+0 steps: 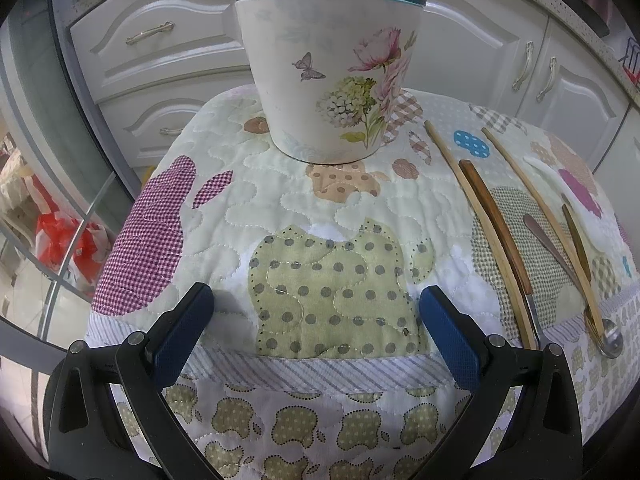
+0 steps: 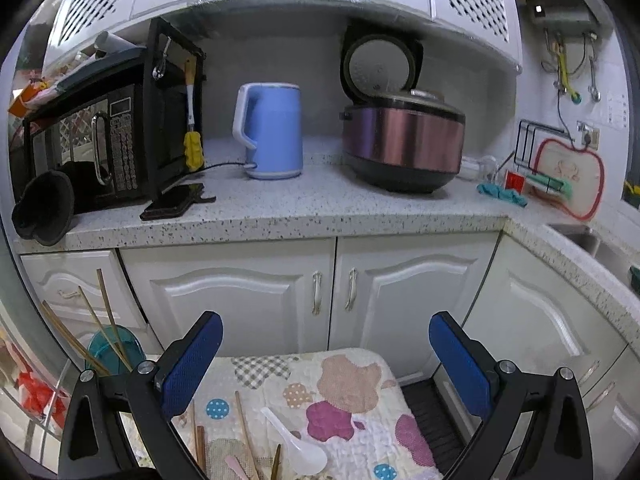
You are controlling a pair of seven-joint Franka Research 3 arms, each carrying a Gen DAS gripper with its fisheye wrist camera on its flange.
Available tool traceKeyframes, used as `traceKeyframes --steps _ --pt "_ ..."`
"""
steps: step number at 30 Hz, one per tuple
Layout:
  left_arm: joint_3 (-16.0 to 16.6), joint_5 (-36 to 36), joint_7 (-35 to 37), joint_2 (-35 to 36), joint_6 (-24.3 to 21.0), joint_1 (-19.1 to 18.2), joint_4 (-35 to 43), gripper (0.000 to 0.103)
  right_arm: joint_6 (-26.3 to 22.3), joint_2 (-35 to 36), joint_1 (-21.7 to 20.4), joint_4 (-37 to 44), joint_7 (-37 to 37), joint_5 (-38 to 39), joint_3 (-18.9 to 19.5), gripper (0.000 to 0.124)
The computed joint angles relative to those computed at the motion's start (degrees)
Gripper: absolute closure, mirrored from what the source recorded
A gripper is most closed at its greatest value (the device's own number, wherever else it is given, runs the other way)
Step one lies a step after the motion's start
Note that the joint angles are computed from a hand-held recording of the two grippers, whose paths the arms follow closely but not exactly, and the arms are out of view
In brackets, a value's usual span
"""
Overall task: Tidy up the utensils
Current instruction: 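Withdraw both open tools from the floral cup back over the table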
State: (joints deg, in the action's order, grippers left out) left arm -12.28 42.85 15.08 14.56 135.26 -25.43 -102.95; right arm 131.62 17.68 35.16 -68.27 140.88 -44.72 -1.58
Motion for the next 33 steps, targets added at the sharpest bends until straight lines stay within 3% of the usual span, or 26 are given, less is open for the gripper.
traceKeyframes --steps 29,33 --pt "0.2 0.6 -0.4 -0.1 0.8 0.1 -0.3 0.000 3.2 -2.2 -3.0 -7.1 -0.8 5.7 1.2 0.022" --pt "0.3 2.8 -3.9 -1.8 2.3 -0.2 -2.4 0.001 3.6 -2.9 -3.5 -9.1 -0.9 6.2 1.3 0.022"
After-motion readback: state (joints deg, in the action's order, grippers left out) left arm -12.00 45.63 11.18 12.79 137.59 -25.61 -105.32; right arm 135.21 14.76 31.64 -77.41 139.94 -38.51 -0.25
